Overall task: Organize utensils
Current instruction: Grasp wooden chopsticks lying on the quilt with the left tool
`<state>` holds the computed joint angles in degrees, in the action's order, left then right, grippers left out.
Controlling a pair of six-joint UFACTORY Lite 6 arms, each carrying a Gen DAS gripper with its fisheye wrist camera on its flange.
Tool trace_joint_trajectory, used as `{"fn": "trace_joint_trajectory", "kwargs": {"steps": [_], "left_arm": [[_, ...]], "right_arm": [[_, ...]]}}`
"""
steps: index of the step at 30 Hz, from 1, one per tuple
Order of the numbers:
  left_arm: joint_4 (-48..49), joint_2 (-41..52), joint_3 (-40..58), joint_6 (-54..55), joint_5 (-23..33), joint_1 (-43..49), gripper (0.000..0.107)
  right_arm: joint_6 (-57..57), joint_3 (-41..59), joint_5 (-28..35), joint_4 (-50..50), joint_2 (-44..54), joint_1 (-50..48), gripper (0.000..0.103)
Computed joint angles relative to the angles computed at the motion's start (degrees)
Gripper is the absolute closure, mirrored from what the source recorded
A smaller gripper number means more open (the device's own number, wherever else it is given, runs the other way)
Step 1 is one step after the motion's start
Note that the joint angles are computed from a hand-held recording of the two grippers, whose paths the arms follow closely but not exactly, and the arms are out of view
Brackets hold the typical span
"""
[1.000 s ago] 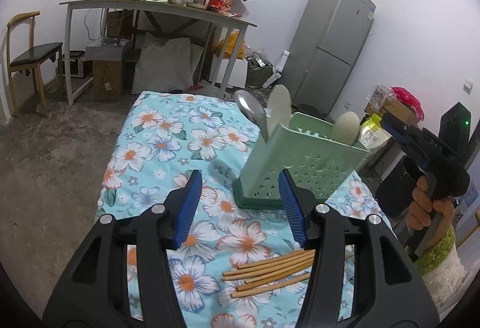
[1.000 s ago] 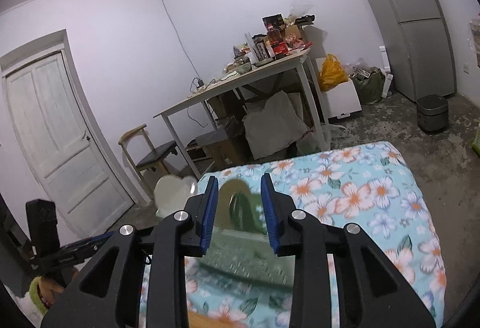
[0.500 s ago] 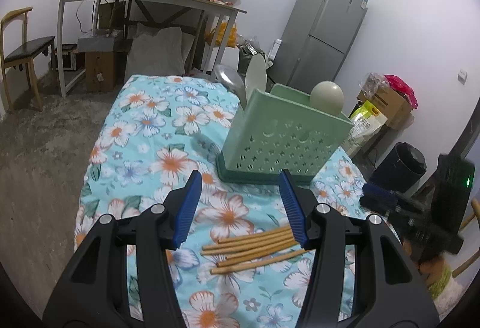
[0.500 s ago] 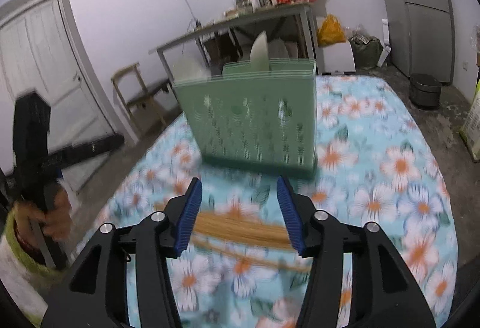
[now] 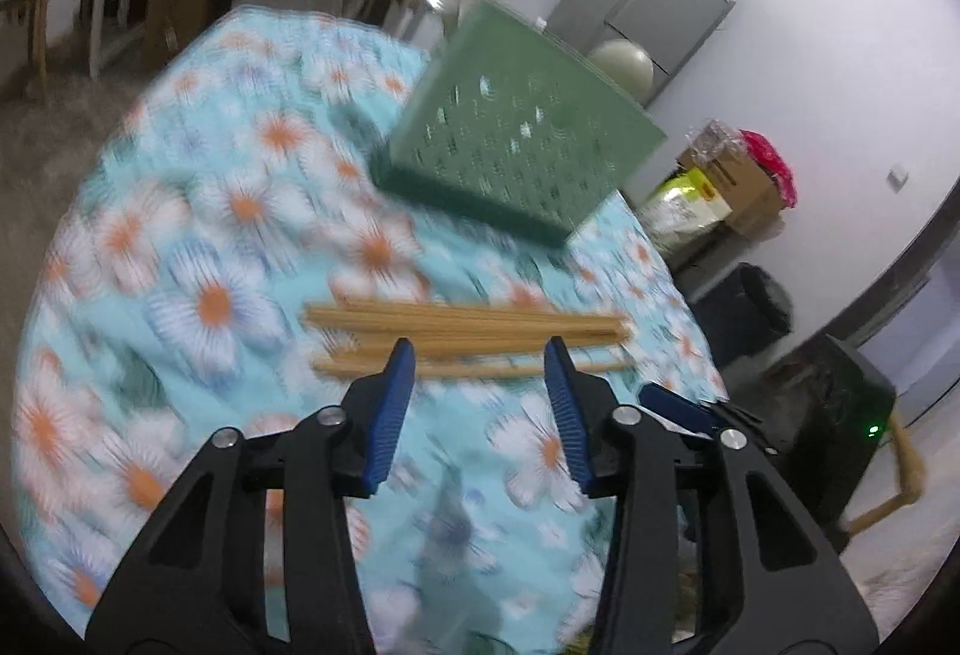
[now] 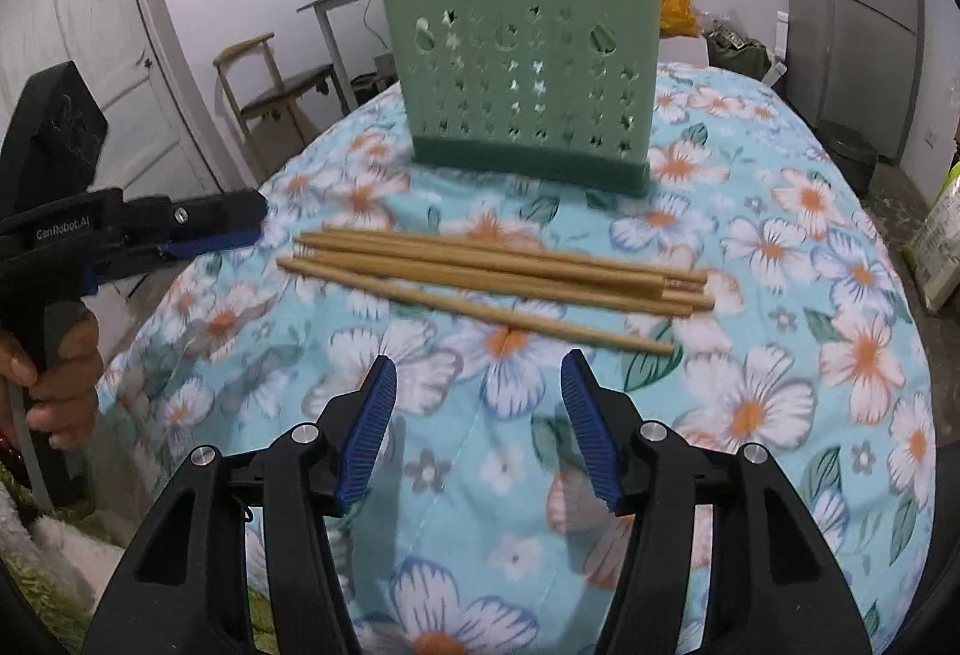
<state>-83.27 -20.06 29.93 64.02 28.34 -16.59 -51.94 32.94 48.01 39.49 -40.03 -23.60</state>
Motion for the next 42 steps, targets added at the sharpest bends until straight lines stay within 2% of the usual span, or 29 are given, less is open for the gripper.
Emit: {"fn": "trace_joint_trajectory", "kwargs": {"steps": [2, 5, 9, 11, 13, 16, 19, 25, 33, 35, 39, 42], "left_arm": [[-4.32, 2.29, -0.83, 2.76, 2.68, 0.9, 0.071], [-12.0, 9.53, -1.19, 5.85, 10.86, 5.5, 0.072], [-19.88, 19.12, -1.45, 7.15, 18.18, 10.77, 0.073], [-23.81, 23.04, -1.68, 8.34, 22.38, 13.22, 0.077], [-25.76, 24.8, -1.56, 8.27, 24.55, 14.25, 0.077], [-27.26, 25.93, -0.81, 7.32, 23.71, 13.8, 0.083], [-28.47, 25.63, -1.01, 7.42, 21.65, 12.62, 0.093], [-27.16, 25.04, -2.45, 7.62, 23.65, 15.55, 0.096], [-18.44, 11.38, -9.49, -0.47, 21.4, 24.49, 0.097], [-16.96, 13.11, -9.06, -1.79, 23.4, 27.08, 0.097], [-17.76, 19.27, -6.91, -2.71, 26.61, 28.59, 0.087], [-18.66, 20.92, -5.88, -3.31, 26.24, 27.69, 0.086]], "right_arm": [[-0.04, -0.57, -0.19, -0.3, -0.84, 0.23, 0.047], [-0.56, -1.01, -0.05, -0.07, -1.77, 0.0, 0.047], [-1.57, -0.63, 0.37, 1.11, -0.89, -0.88, 0.047], [-2.26, -0.59, 0.57, 1.84, -0.27, -1.53, 0.047], [-2.85, -0.55, 0.74, 2.32, 0.29, -2.01, 0.047], [-3.27, -0.59, 0.58, 2.92, 1.14, -2.06, 0.047], [-3.18, -0.59, 0.27, 3.32, 1.67, -1.77, 0.047], [-2.89, -0.58, 0.11, 3.18, 1.48, -1.4, 0.047], [-2.44, -0.52, 0.12, 3.03, 1.05, -0.81, 0.047], [-2.25, -0.63, 0.01, 3.06, 1.06, -0.39, 0.047], [-1.31, -0.61, -0.18, 2.55, 0.73, 0.58, 0.047], [-1.06, -0.66, -0.04, 2.3, 0.27, 0.59, 0.047]]}}
